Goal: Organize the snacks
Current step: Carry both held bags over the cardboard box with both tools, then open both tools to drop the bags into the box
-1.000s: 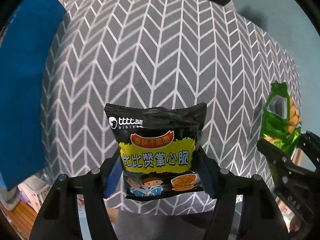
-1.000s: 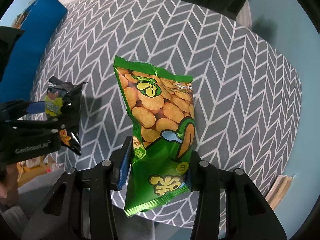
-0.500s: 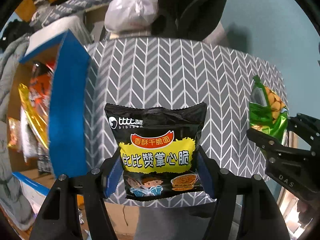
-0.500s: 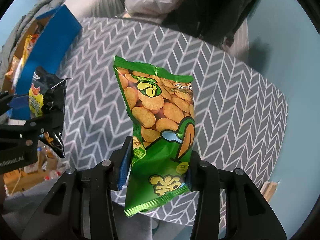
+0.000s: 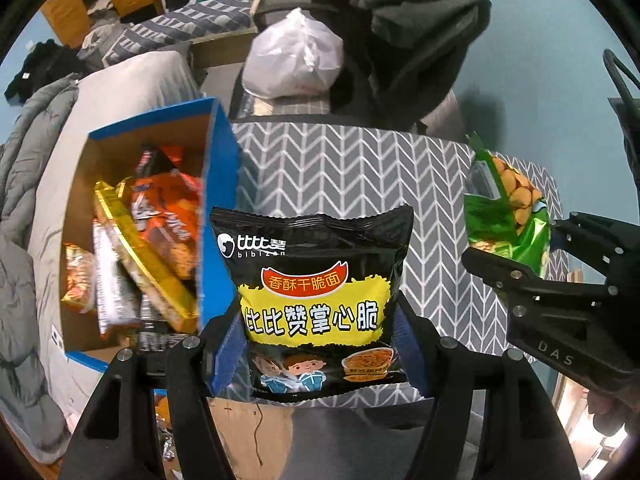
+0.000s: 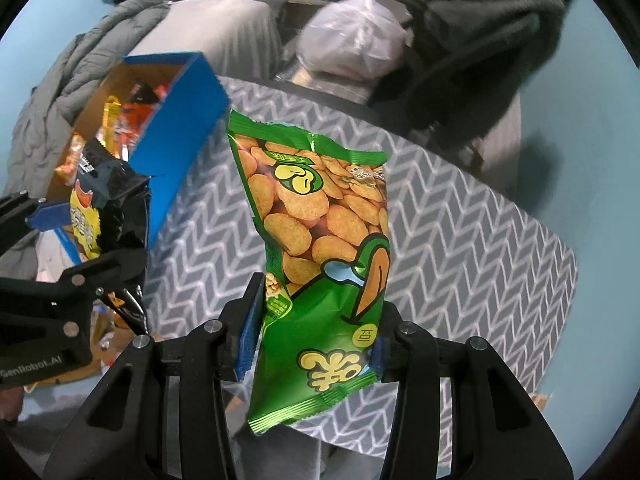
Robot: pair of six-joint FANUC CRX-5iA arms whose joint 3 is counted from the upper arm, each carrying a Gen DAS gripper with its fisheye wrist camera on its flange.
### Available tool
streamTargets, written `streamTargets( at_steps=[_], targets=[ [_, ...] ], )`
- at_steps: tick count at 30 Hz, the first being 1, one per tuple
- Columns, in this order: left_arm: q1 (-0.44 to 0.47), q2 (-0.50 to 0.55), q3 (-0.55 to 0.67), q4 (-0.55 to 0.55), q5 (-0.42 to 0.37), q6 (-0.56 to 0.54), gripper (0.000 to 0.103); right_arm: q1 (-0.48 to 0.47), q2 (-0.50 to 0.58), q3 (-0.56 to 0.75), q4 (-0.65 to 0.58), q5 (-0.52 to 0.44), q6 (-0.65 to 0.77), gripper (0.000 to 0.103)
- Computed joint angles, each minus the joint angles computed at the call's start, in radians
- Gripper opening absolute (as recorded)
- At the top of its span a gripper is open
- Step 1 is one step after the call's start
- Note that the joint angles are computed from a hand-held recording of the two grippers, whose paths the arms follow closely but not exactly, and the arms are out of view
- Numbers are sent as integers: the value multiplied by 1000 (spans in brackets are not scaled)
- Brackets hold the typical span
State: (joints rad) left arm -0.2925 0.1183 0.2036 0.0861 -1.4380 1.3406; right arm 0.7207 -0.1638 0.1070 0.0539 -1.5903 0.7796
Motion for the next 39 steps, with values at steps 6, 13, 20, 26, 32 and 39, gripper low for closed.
streamTargets(
  at_steps=[6, 13, 20, 26, 32, 39],
  targets=[
    [74, -12, 10, 3, -12, -25, 69, 16, 95, 102, -2, 27, 49, 44],
    [176, -10, 25, 6, -13, -63, 69, 21, 217, 252, -26, 51, 97, 44],
    [277, 23, 58, 14, -2, -98, 69, 4, 358, 414, -54, 54, 138, 44],
    [332, 63, 85, 19, 6, -111, 69, -14, 470, 551, -90, 41, 139, 44],
    [373, 97, 99, 22, 19, -119, 69, -11, 583, 700, -117, 2, 157, 44],
    [403, 130, 105, 33, 29, -108, 69, -9, 708, 857, -145, -64, 166, 44]
  ],
)
